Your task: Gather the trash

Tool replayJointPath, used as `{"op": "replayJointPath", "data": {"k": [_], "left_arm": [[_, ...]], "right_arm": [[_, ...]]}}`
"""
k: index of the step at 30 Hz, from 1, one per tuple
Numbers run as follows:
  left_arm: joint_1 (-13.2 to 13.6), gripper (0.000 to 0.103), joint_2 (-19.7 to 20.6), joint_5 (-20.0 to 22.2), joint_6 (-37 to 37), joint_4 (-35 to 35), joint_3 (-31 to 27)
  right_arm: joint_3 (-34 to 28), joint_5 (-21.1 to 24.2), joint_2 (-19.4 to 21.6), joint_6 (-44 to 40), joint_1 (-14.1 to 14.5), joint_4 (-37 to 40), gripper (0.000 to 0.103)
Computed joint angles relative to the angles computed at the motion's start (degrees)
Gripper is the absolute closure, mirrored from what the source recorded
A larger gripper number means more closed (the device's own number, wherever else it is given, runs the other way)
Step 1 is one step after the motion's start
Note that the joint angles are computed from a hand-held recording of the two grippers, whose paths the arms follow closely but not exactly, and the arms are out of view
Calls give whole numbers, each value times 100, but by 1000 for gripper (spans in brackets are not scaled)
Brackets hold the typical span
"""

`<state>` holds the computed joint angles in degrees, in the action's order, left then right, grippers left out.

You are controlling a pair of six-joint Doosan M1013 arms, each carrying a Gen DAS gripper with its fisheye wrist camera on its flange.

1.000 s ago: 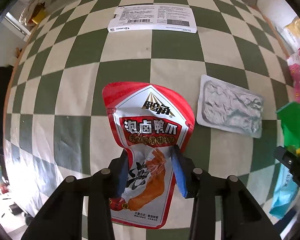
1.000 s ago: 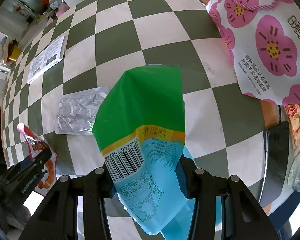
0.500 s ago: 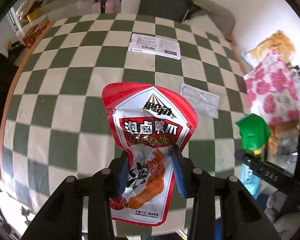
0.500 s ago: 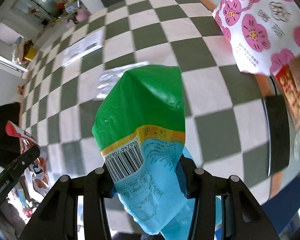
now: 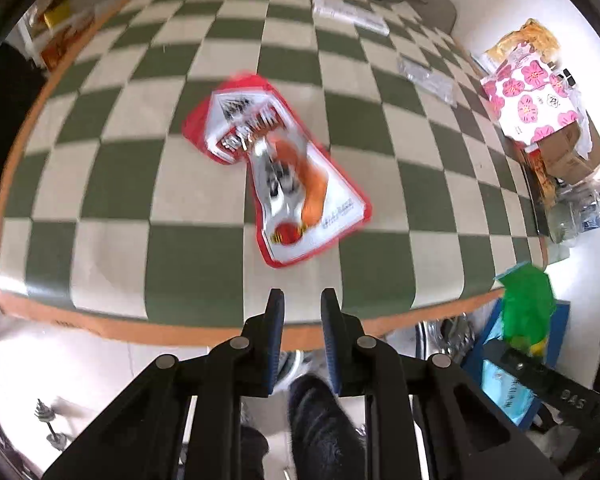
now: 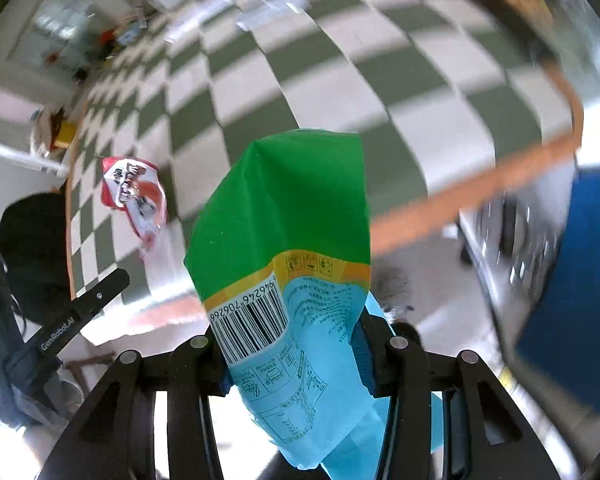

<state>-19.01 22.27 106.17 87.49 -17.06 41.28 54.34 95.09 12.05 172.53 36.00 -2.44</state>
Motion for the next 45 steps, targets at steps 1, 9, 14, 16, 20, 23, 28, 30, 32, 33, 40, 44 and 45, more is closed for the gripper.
{"op": "replayJointPath", "data": {"k": [1,9,14,16,20,23,28,30,32,33,40,44,45], "left_arm": [[38,85,39,34,-84,-121,-30],[292,41,617,169,-1477,-783,-597],[150,41,1002,349,-2027,-566,-1069],[-24,37,1203,521,-2023,-112,-1440],[-364,37,1768,1148,-1724,861,-2490],[-603,50,1919,1266,-1202,1668,-2768],[-843,71,1482,570,-412,2146,-2031],[-867,73,1308,376,-316,2175,-1738],[-861,74,1186,256,-353,2105,-1549],[-851,75,1110,187,-406,2000,-1449],[-663,75,688,-173,-767,1019,-1059],[-534,76,287,-439,-638,624,-730],[-466,76,183,-477,-625,469,-615]], "right_arm": [[42,-3,-16,106,26,-21,55],[-349,318,337,-566,-521,20,53],[-764,716,693,-1245,-990,80,53],[-876,829,781,-1480,-1105,83,53],[-929,890,833,-1786,-1257,126,52],[-844,872,791,-1944,-1342,152,52],[-697,781,699,-2169,-1411,98,52],[-620,728,634,-2215,-1405,32,53],[-530,644,552,-2206,-1407,16,53],[-488,602,513,-2196,-1404,13,53],[-312,356,286,-2177,-1329,3,53],[-250,102,155,-2124,-1169,51,53],[-200,27,92,-2092,-1095,62,53]]}}
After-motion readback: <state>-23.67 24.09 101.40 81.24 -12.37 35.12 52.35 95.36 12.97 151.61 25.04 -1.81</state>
